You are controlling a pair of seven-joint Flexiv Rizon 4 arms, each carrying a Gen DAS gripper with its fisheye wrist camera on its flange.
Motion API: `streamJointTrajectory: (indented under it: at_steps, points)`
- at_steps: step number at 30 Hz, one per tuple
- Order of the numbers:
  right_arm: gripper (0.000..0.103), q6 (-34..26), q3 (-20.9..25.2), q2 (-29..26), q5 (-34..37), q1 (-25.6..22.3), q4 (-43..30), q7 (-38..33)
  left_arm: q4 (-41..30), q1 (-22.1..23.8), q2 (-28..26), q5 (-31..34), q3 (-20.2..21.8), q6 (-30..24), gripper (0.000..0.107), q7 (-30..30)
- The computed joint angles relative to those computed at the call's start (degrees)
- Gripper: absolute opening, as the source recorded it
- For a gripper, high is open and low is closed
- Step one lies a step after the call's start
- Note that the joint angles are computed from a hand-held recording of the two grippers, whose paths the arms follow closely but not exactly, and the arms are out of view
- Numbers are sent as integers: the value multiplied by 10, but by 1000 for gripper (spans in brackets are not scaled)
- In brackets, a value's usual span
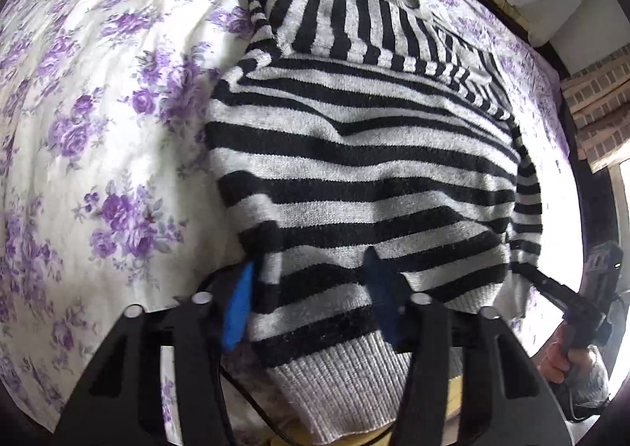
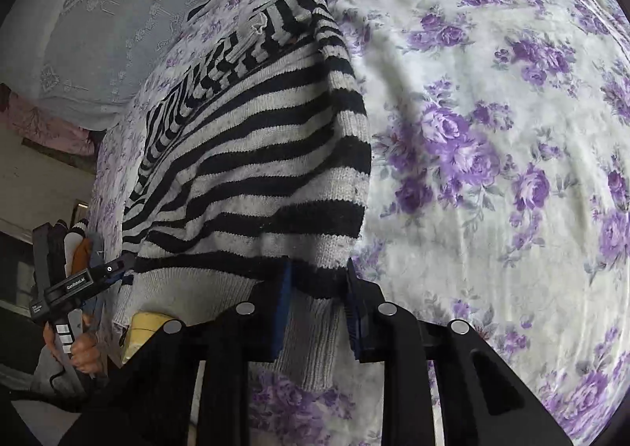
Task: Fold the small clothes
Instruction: 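Grasp the grey ribbed hem with the left gripper while the right gripper grasps it too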
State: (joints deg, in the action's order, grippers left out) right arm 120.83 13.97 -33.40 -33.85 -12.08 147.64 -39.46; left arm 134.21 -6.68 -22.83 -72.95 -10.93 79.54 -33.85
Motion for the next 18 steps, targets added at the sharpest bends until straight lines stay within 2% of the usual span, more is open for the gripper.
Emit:
streamJointTrajectory:
  at_steps: [3,5,6,7,8,9,10,11,12,13,14,15,16,18]
  points:
    - [25,13,12,-21,-32,-28,-13,9,3,-3,6,-33,-2,-5,47,22]
    - [28,29,12,-34,-37,-31,-19,15,2,-6,-2,25,21,-19,62,-24]
    - [29,37,9,-41,-34,-27,-23,17,-2,2,-9,70,33,-48,75,-58]
    - [29,45,5,-44,-28,-20,-25,17,-5,10,-17,99,37,-66,78,-80]
    - [29,47,1,-44,-23,-13,-25,18,-4,16,-21,95,27,-61,78,-82]
    - [29,45,-3,-41,-18,-5,-24,17,3,22,-16,83,14,-47,75,-71]
    - [27,41,-5,-35,-17,0,-22,17,7,24,-10,76,4,-36,67,-58]
    - [17,35,-8,-28,-14,5,-18,15,12,27,-4,56,-8,-25,64,-35]
    - [13,32,-8,-21,-19,0,-12,14,17,27,3,35,-16,-15,55,-15]
    - [12,40,-12,-13,-5,11,-4,7,20,25,10,24,-15,-12,44,-4]
    - [12,55,-16,-1,12,22,5,-4,23,26,16,10,-14,-18,41,9]
    - [12,70,-16,11,19,25,14,-12,25,26,23,-16,-14,-26,33,29]
    - [12,80,-16,18,16,20,21,-12,26,26,28,-38,-9,-37,31,45]
    - [12,80,-15,13,-13,3,19,5,20,19,18,-25,10,-52,34,29]
